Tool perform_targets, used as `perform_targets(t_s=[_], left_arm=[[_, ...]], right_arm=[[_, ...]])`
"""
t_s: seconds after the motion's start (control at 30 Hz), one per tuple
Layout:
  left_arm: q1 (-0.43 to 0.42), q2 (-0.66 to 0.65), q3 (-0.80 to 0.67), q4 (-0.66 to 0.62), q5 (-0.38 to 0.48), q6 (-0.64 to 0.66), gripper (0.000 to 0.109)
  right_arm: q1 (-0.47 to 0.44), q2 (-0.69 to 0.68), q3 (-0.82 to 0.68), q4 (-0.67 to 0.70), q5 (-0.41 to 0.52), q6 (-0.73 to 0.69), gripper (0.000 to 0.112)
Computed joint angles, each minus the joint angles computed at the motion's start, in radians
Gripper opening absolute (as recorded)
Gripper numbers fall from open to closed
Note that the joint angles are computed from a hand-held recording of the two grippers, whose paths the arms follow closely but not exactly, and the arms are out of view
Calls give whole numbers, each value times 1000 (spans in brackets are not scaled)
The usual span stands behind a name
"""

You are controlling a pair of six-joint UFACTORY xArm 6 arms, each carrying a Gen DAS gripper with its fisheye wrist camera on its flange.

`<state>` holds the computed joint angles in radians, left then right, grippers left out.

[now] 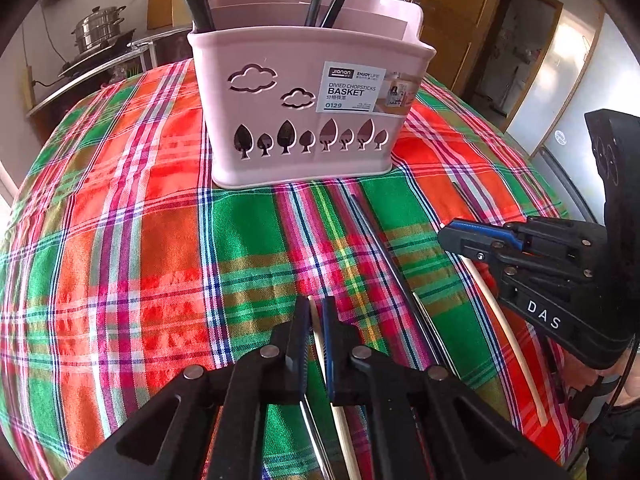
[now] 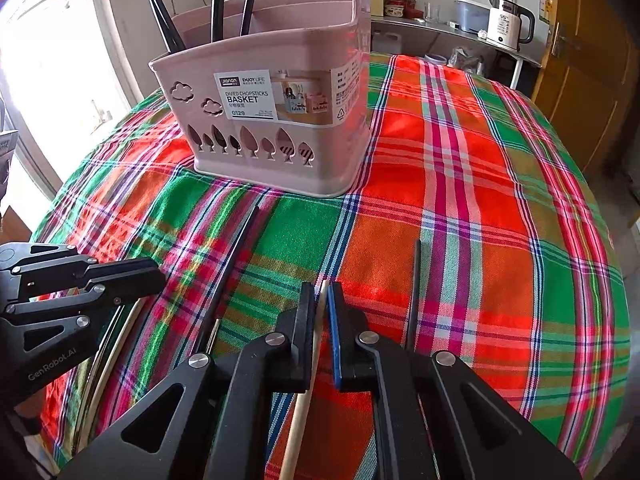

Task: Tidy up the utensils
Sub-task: 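Grasp a metal chopstick with the left gripper while the right gripper grasps a wooden chopstick, then lift both held chopsticks and carry them above the pink basket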

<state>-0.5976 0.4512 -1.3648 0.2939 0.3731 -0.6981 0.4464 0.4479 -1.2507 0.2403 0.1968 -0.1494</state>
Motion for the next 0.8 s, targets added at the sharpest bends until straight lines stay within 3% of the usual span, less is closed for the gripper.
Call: perform_targets(t_s=[0.2,0.33,0.8], left_arm=[[3,-2,-3,-103,-3,77,5],[5,-28,13,-87,-21,68,5],[17,-217,76,144,-72,-80,4]], right_arm=[[5,-19,14,48,-19,-34,5],[11,-50,34,100,-48,-75,5],[51,-217,121,282,-194,-237,5]])
